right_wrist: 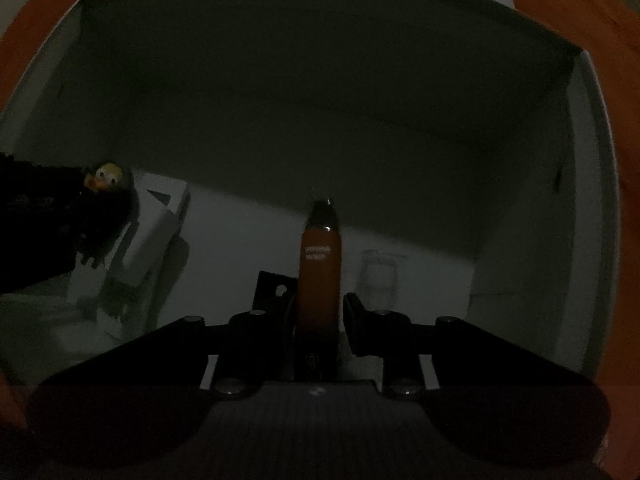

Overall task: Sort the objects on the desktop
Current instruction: 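Open both tools to release the bottle and figurine in the box, then move both tools back toward the sheet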

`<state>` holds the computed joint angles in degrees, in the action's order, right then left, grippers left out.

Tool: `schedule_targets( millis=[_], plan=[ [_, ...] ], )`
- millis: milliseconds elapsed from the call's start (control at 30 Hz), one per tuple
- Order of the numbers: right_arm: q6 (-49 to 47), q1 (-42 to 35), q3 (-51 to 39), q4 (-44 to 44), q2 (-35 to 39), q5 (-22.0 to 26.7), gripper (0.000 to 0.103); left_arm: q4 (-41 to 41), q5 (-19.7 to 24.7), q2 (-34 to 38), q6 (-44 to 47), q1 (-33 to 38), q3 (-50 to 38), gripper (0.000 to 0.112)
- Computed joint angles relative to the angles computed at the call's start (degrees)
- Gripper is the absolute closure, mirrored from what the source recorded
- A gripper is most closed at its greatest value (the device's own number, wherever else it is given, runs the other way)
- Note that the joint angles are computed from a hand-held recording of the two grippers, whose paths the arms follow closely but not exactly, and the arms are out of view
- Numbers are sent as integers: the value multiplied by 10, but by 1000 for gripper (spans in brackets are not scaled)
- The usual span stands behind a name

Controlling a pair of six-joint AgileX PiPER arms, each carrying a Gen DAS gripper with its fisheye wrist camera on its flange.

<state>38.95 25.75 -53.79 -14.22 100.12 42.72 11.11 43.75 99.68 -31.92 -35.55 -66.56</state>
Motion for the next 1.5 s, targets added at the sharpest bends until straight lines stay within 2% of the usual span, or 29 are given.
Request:
schedule_targets(
  millis=[33,233,300,367,400,500,567,600,933,1167,1333,1500],
  plan=[
    [-6,-1,-5,0,-2,4,74,7,0,0,-5,-2,0,68],
    [-11,-6,-15,3,-6,8,73,15,6,-3,-13,-8,3,65],
    [-18,-12,-23,13,-3,17,66,15,11,-2,-14,-11,-5,56],
    [-46,-29,-50,53,7,46,54,27,11,-5,-23,-17,-8,40],
    [-56,-37,-58,69,4,49,50,35,9,-9,-29,-20,-7,39],
    [-64,-46,-80,77,-8,60,46,39,9,-15,-29,-22,-16,37],
    [-68,-51,-102,84,-13,71,45,26,11,-21,-23,-17,-24,24],
    [-73,-55,-114,90,-13,79,45,14,9,-24,-14,-12,-27,23],
    [-115,-115,-223,132,-43,138,45,-4,19,-28,12,8,-62,21],
    [-125,-149,-257,138,-35,144,45,-34,43,-12,56,40,-112,21],
    [-127,-168,-294,137,-18,164,45,-73,79,21,125,80,-183,21],
    [-155,-176,-371,115,22,212,45,-82,153,88,188,99,-309,21]
  ],
)
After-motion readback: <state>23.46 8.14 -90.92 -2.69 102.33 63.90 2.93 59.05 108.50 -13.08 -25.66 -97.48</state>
